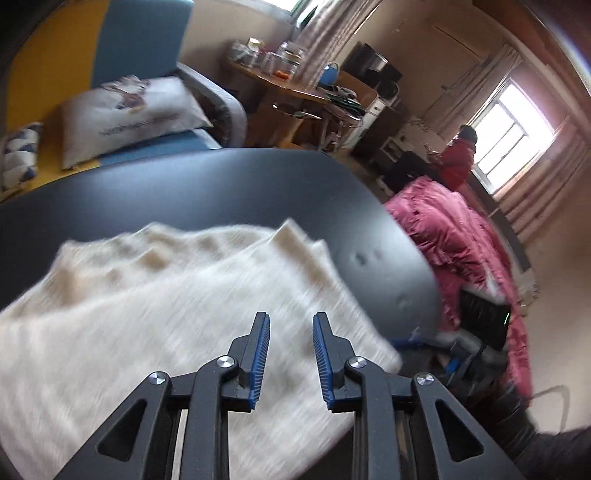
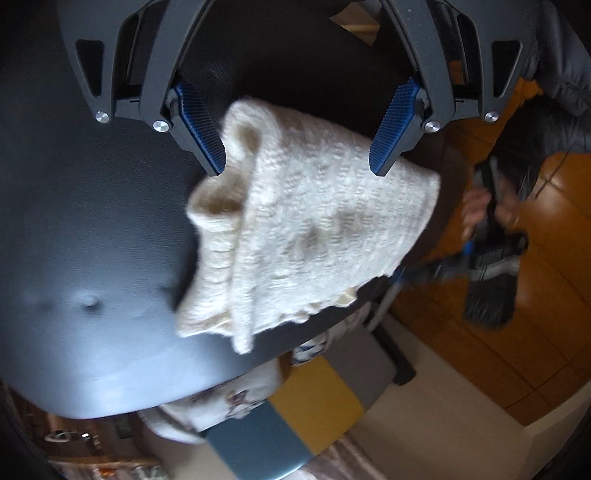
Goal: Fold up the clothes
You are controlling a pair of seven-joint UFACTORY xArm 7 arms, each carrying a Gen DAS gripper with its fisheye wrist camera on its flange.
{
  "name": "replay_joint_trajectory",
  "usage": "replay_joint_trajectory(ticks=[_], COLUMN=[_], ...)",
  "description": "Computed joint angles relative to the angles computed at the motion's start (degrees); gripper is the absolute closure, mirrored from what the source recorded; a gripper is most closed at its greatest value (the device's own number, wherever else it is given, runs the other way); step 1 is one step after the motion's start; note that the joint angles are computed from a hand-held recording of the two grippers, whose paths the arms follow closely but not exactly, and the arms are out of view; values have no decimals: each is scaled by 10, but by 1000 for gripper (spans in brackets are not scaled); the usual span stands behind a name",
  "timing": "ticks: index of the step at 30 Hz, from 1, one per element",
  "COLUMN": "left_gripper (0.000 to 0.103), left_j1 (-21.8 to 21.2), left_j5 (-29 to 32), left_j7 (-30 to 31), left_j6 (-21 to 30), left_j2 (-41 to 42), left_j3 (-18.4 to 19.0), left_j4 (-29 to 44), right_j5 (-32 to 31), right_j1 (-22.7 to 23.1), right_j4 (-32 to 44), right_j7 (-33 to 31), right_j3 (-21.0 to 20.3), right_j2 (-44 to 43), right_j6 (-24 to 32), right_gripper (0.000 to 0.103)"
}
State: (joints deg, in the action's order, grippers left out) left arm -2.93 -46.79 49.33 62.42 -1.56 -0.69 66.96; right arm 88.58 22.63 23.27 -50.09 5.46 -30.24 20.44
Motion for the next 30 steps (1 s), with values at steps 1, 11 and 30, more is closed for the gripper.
replay_joint_trajectory(ticks=[1, 11, 30], left_gripper=[77, 76, 99], left_j1=[-5, -49, -58], left_j5=[6, 145, 203], left_j7=[-15, -245, -230], left_j6=[5, 134, -11], left_j2=[23, 293, 206], left_j3=[-6, -73, -104], left_j4=[29, 343, 213], right_j5=[-9, -34, -6], right_j1=[0, 20, 25], right_j4=[6, 33, 24], right_j7=[-6, -62, -120], right_j3=[-1, -9, 1], right_j2=[10, 72, 66], right_j6=[6, 15, -13], right_gripper=[20, 24, 35])
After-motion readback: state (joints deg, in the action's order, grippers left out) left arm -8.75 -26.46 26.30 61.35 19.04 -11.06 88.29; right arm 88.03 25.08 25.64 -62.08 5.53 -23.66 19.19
